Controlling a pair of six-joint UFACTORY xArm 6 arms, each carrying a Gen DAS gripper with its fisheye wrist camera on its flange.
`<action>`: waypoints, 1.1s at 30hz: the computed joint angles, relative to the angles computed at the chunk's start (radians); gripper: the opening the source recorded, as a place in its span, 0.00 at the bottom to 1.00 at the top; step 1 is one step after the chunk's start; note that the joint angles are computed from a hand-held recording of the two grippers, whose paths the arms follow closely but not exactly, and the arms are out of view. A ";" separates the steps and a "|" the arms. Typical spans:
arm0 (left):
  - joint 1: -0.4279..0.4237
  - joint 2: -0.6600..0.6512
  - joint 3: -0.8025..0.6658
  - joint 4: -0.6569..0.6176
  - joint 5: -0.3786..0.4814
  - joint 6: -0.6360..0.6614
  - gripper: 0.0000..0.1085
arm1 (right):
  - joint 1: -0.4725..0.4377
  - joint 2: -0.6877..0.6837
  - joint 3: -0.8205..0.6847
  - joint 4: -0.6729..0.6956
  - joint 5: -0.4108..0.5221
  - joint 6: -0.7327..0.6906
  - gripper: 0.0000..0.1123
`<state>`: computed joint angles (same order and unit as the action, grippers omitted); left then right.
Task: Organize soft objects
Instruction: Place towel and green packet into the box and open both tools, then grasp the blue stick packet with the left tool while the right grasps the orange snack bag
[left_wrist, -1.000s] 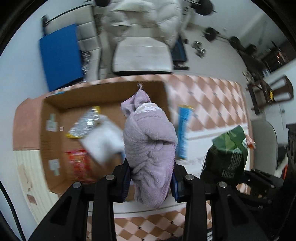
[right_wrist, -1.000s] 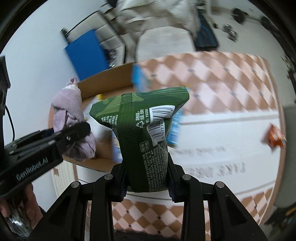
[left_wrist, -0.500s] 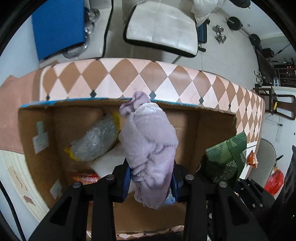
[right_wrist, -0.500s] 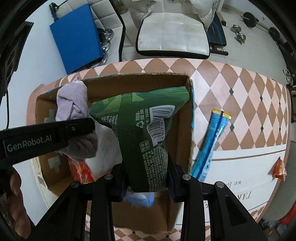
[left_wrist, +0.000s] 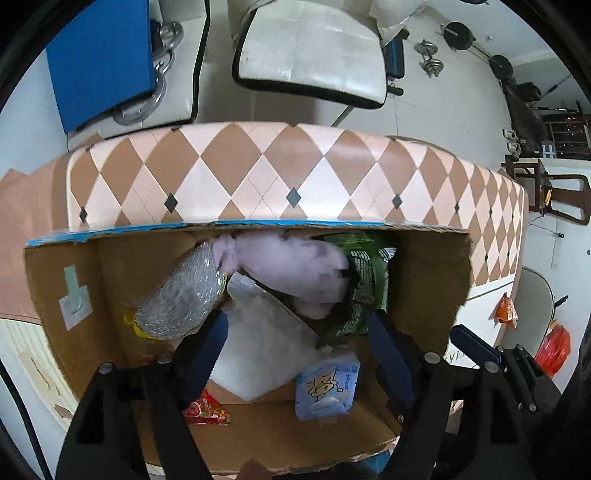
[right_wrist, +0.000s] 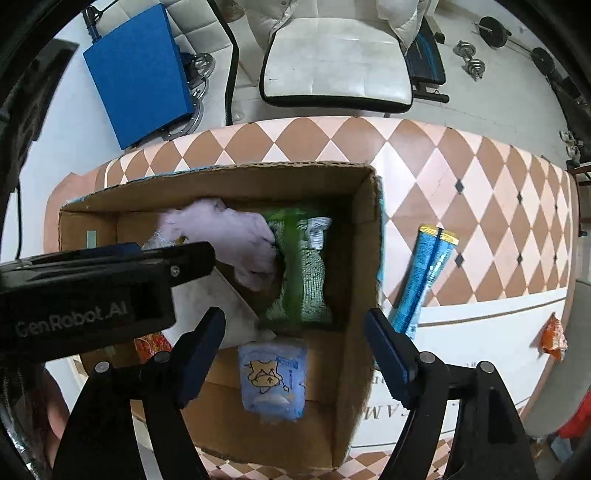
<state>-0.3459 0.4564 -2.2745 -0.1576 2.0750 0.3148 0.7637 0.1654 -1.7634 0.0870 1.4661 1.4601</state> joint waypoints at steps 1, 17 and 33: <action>0.003 -0.011 -0.004 -0.006 -0.001 0.004 0.78 | 0.004 0.007 -0.018 -0.009 0.021 0.004 0.72; 0.113 -0.513 0.566 0.037 -0.421 0.112 0.94 | 0.179 0.075 -0.236 -0.153 0.212 0.147 0.92; -0.012 -0.833 0.790 0.100 -0.522 0.190 0.94 | 0.439 -0.220 0.093 -0.347 0.041 0.582 0.92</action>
<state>-0.3578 -0.3762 -1.4846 -0.0575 1.5534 0.5046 1.2029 -0.0547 -1.6702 -0.2603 1.5074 2.0419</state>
